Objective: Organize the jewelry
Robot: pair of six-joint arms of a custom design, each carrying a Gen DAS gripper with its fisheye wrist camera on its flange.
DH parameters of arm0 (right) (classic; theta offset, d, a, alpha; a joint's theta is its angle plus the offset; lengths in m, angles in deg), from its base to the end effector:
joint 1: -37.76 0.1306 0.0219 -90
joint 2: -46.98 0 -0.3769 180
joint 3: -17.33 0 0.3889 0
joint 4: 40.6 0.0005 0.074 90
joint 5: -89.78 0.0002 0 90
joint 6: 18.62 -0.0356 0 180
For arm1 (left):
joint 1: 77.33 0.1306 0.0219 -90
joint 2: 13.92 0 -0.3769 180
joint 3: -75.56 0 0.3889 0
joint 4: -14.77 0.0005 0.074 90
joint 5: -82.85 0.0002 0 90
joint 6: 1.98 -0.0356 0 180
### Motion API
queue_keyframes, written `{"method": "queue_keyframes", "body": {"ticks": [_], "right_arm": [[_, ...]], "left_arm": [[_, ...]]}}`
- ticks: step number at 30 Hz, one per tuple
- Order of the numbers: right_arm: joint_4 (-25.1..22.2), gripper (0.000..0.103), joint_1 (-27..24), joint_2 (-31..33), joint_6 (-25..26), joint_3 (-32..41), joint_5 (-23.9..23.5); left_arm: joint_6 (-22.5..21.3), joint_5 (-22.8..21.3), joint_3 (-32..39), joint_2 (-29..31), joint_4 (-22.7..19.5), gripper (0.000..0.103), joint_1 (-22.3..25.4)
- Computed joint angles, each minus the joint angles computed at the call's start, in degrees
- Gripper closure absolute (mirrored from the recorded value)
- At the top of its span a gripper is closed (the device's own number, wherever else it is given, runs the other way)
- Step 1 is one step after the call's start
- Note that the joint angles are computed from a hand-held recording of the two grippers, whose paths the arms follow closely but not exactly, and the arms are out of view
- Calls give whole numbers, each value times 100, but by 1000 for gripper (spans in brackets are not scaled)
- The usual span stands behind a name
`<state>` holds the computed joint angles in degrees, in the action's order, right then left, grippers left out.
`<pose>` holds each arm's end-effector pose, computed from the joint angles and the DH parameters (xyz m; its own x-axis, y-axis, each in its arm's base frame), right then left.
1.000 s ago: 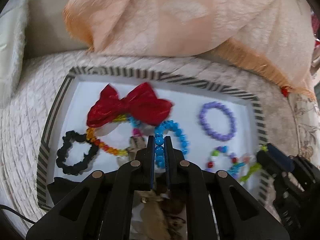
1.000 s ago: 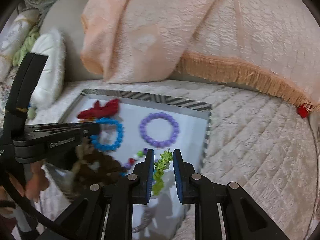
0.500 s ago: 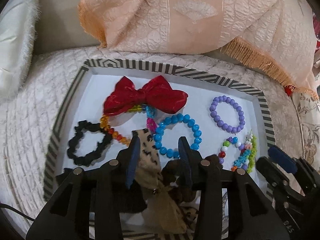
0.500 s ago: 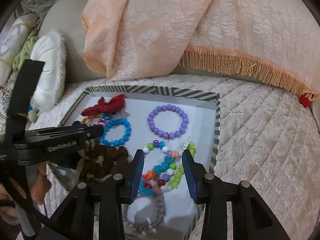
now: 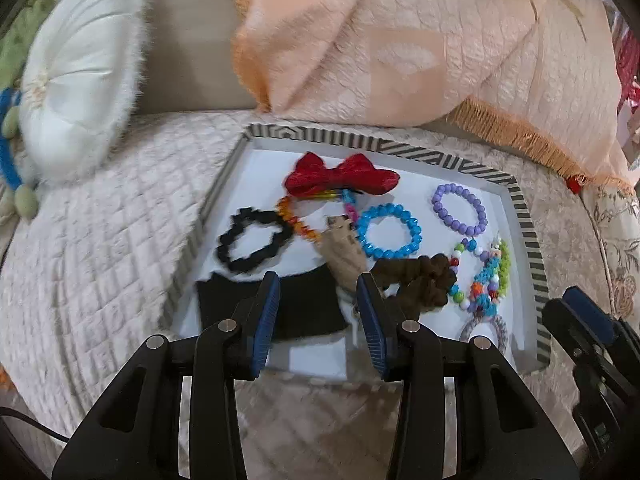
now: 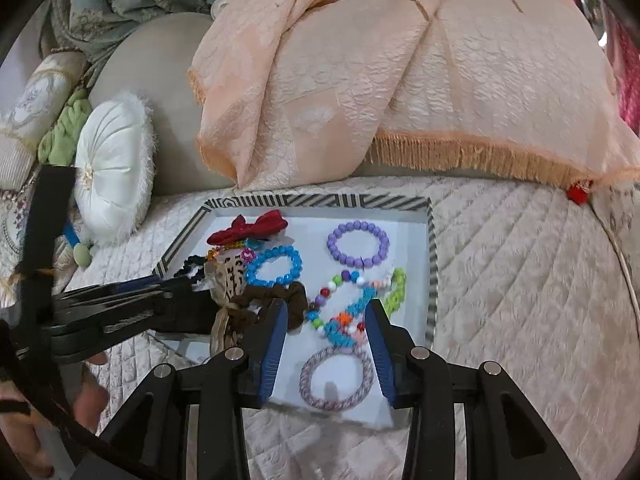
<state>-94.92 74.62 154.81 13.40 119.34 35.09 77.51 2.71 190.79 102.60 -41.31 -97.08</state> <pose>0.4730 0.3283 0.3605 -0.5877 0.4241 -0.6890 0.4509 0.8788 0.1564 0.5979 -0.2217 0.3671 -0.7028 0.4433 -0.5565 0.5574 0.8291 -0.0434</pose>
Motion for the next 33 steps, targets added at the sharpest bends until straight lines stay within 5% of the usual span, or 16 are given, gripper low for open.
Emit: {"method": "queue_keyframes", "body": {"ticks": [11, 33], "right_arm": [[-507, 63, 211, 187, -274, 437, 168], [-861, 60, 332, 329, -322, 833, 349]], "left_arm": [[-122, 46, -820, -763, 600, 64, 225], [-17, 193, -939, -1030, 700, 64, 328]]}}
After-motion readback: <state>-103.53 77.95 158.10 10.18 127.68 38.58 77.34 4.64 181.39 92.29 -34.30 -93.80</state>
